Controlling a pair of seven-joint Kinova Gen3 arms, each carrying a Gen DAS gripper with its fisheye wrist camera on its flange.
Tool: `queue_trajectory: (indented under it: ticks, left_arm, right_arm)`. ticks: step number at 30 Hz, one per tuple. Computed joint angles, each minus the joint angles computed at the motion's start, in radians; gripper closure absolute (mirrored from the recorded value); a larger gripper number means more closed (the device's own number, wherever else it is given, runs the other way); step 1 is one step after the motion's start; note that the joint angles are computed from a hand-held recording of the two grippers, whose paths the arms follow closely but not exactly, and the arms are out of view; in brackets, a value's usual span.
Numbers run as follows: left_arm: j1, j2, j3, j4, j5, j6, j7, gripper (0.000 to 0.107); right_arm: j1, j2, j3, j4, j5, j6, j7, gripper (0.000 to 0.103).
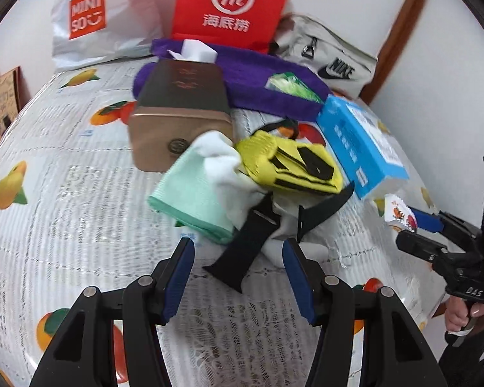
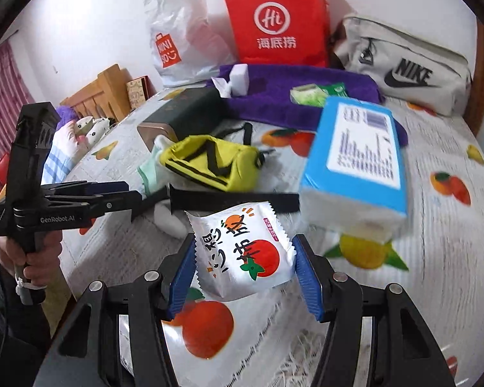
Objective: Organize soft objects
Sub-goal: 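Grasp the black strap with the left tool while the right tool grasps the red-and-white snack packet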
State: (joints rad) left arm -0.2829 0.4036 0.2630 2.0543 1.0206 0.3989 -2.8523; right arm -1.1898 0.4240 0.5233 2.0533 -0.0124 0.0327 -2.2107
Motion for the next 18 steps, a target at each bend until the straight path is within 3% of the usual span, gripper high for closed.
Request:
queue_trajectory:
  ticks: [4, 7, 8, 9, 11, 15, 18]
  left_arm:
    - [0.035, 0.02, -0.02, -0.013, -0.047, -0.01, 0.041, 0.053]
    - [0.013, 0.016, 0.03, 0.014, -0.052, -0.063, -0.003, 0.056]
    - [0.012, 0.013, 0.038, 0.018, -0.07, -0.068, -0.007, 0.06]
    - [0.007, 0.01, 0.05, 0.025, -0.075, -0.08, -0.014, 0.072]
    - [0.006, 0.003, 0.062, 0.039, -0.086, -0.114, -0.011, 0.08]
    - [-0.032, 0.014, 0.077, 0.018, -0.125, -0.065, 0.031, 0.08]
    - [-0.006, 0.016, 0.076, 0.014, -0.154, -0.097, 0.051, 0.08]
  right_arm:
    - [-0.023, -0.01, 0.025, 0.036, -0.021, -0.029, -0.001, 0.045]
    - [-0.028, -0.015, 0.033, 0.054, -0.05, -0.045, 0.02, 0.045]
    - [-0.026, -0.016, 0.033, 0.058, -0.062, -0.052, 0.028, 0.045]
    - [-0.017, -0.017, 0.024, 0.06, -0.073, -0.056, 0.039, 0.045]
    - [-0.001, -0.016, 0.01, 0.065, -0.097, -0.066, 0.059, 0.045]
    - [0.024, -0.018, -0.02, 0.072, -0.143, -0.08, 0.105, 0.045]
    - [0.045, -0.018, -0.041, 0.073, -0.175, -0.084, 0.135, 0.045]
